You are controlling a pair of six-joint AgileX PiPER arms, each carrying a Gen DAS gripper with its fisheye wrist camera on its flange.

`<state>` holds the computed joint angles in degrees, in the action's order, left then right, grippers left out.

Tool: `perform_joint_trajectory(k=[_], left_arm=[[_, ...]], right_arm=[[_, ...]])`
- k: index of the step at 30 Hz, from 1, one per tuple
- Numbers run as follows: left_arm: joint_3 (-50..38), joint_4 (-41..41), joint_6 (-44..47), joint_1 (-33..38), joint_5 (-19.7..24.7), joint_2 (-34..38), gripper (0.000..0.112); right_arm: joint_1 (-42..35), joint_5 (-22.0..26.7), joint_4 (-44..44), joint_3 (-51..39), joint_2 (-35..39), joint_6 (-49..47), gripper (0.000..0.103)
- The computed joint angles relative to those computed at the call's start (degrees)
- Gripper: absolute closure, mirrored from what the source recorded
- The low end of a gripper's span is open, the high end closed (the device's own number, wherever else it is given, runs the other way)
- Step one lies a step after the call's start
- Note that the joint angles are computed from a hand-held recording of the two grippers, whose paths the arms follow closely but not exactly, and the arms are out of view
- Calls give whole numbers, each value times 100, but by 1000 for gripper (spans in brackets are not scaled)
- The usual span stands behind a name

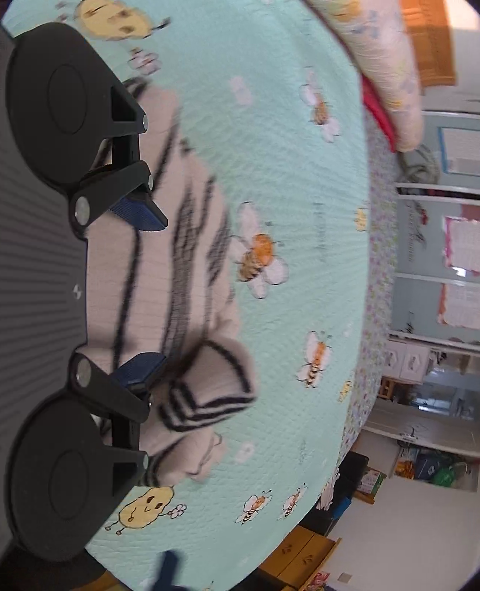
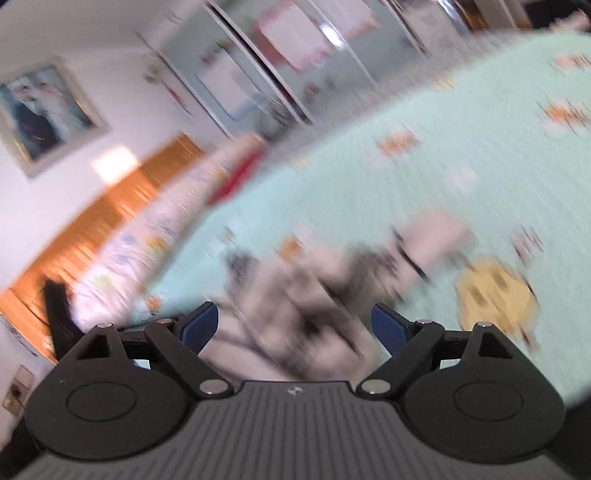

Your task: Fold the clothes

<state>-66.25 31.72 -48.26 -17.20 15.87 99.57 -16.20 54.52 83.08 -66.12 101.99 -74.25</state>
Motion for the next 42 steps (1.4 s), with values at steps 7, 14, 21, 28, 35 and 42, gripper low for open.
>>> perform_joint_trajectory(k=[7,14,21,28,35,42], left_arm=[[663,952,-1142,-39,116,-614,37],[1252,1188,-1445,223,125,-1356,37],[774,-1043,1161,339,-547,-1070,36],[-1131,-1961,3338,-111,349,302,36],[-2081,-2678,3663,-16,1483,1514,36],[-833,-1523,2091,-447,297,1012,71]], right_arm=[[2116,-2369,-734,-1273,887,235,13],[1927,-1906,-1149,-1209,1098,706,88],[-654,1277,-1073,717,-309,-1306,88],[-838,513,-1416,1534,-450,-1125,88],[-689,563,-1428,1296,-86,-311,67],[-750,772,-1432,1031,294,221,42]])
